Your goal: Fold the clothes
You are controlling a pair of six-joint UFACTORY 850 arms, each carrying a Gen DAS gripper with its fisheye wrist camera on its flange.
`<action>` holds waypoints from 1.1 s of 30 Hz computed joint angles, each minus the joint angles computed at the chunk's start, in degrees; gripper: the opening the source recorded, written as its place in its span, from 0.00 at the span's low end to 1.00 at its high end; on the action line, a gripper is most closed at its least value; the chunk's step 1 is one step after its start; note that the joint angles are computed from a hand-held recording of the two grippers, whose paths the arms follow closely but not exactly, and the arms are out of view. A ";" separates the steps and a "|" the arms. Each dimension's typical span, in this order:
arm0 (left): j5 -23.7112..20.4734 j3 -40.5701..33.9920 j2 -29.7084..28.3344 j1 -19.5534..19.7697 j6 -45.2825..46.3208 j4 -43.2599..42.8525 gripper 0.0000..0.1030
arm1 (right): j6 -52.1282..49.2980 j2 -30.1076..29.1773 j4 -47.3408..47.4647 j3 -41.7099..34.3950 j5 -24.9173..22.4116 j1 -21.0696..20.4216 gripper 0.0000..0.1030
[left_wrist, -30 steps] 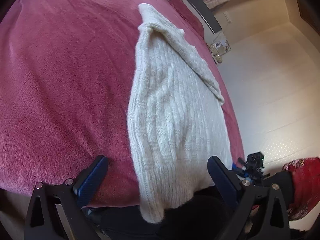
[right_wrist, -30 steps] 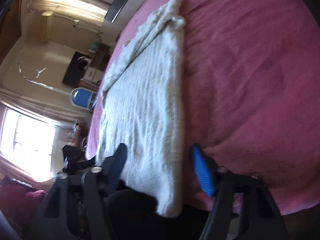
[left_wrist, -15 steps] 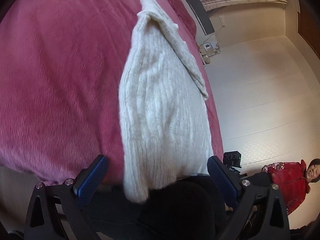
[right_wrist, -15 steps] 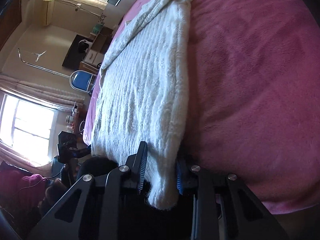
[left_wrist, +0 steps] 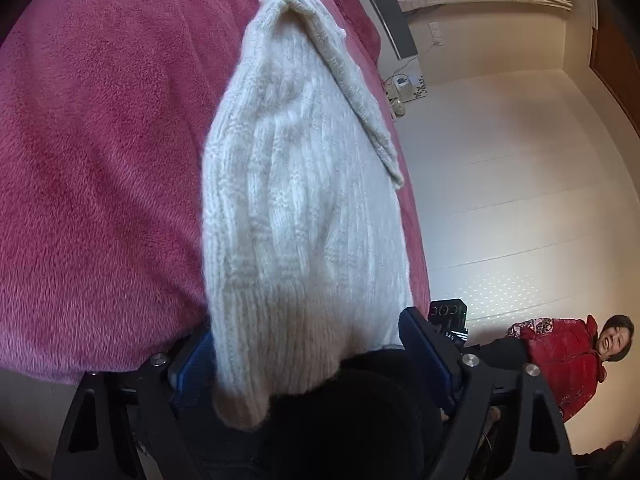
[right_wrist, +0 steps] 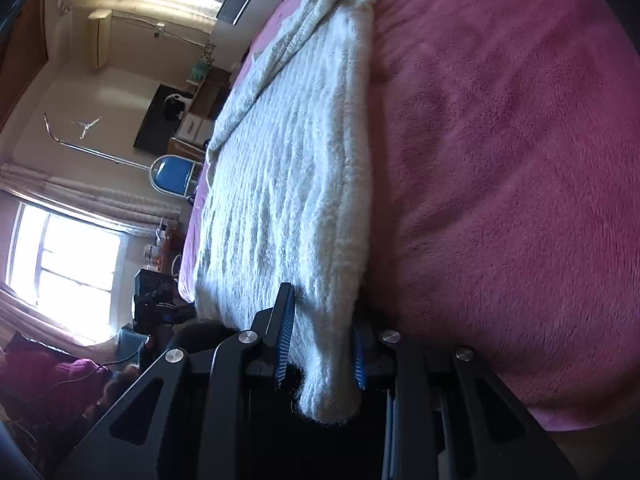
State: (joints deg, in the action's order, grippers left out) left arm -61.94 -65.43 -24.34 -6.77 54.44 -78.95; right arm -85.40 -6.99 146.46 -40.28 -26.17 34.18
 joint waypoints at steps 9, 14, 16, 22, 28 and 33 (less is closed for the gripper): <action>2.82 -1.06 -1.31 -1.00 -3.19 5.37 0.11 | 4.11 -0.46 -5.36 -2.32 5.43 1.01 0.11; 4.40 -0.70 -0.17 -1.65 -1.14 3.47 0.09 | 2.05 0.08 -2.91 -1.93 4.22 1.28 0.10; 2.36 -0.14 0.41 -0.92 1.04 0.33 0.09 | -0.72 0.54 0.38 -1.13 0.40 1.21 0.10; -4.34 -0.21 -0.41 -0.10 4.63 -9.56 0.08 | -6.96 1.42 10.34 1.51 -12.61 0.68 0.10; -6.37 -2.50 -2.28 -0.47 5.41 -16.17 0.08 | -11.25 1.76 16.68 1.49 -18.07 0.01 0.10; -6.76 -5.68 -3.30 -1.69 6.62 -23.38 0.08 | -14.61 2.01 19.18 -1.56 -17.38 -1.37 0.10</action>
State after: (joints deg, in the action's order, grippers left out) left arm -68.70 -71.12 -27.65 -8.46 61.06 -102.33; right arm -100.01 -4.98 165.63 -41.83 -43.55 32.82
